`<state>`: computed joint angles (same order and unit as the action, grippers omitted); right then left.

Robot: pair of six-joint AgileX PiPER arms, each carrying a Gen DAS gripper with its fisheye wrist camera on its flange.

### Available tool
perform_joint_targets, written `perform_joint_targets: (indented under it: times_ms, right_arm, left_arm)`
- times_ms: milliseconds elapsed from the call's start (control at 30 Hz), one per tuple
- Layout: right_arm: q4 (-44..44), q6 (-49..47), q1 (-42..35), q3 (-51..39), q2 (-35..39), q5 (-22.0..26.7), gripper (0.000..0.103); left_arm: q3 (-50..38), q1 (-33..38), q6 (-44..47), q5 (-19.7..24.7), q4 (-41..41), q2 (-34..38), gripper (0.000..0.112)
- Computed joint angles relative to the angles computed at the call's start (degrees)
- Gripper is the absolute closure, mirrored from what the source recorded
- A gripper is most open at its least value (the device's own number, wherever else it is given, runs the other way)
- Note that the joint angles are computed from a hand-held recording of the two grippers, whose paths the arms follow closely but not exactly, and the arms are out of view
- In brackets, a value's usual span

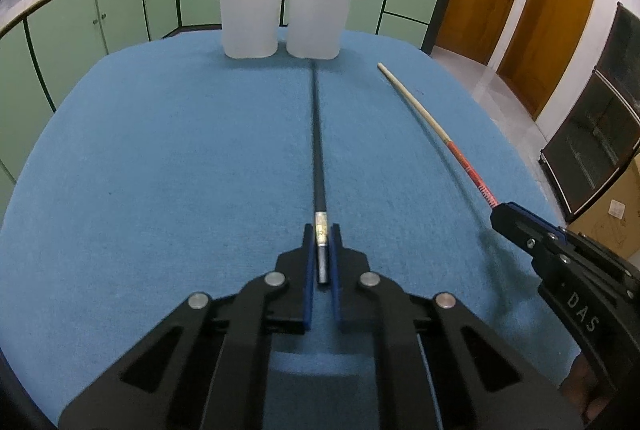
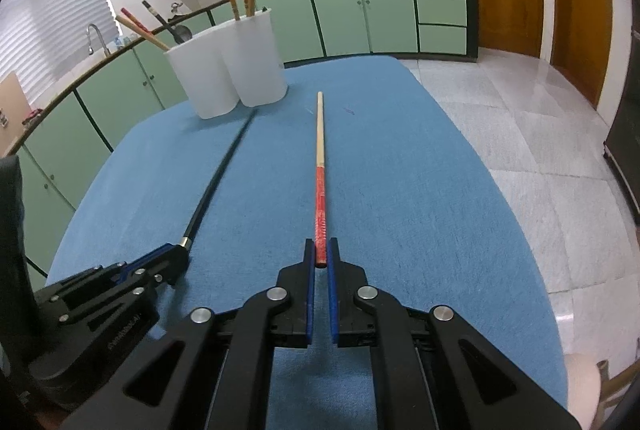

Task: Organize utensils
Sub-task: 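Lift both held chopsticks and lower them into the white holder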

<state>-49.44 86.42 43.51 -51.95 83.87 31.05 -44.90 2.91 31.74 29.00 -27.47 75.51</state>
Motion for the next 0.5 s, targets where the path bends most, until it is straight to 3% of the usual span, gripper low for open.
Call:
perform_joint_targets:
  times_ms: [100, 500]
  right_arm:
    - [0.2, -1.9, 0.6, -0.7, -0.6, 1.7, 0.097]
    - [4.4, -12.3, 1.1, -7.1, -6.7, 8.1, 0.097]
  left_arm:
    - [-0.2, 0.2, -0.1, -0.1, 1.7, -2.8, 0.106]
    - [-9.6, 7.6, 8.4, 7.0, -7.5, -9.0, 0.106]
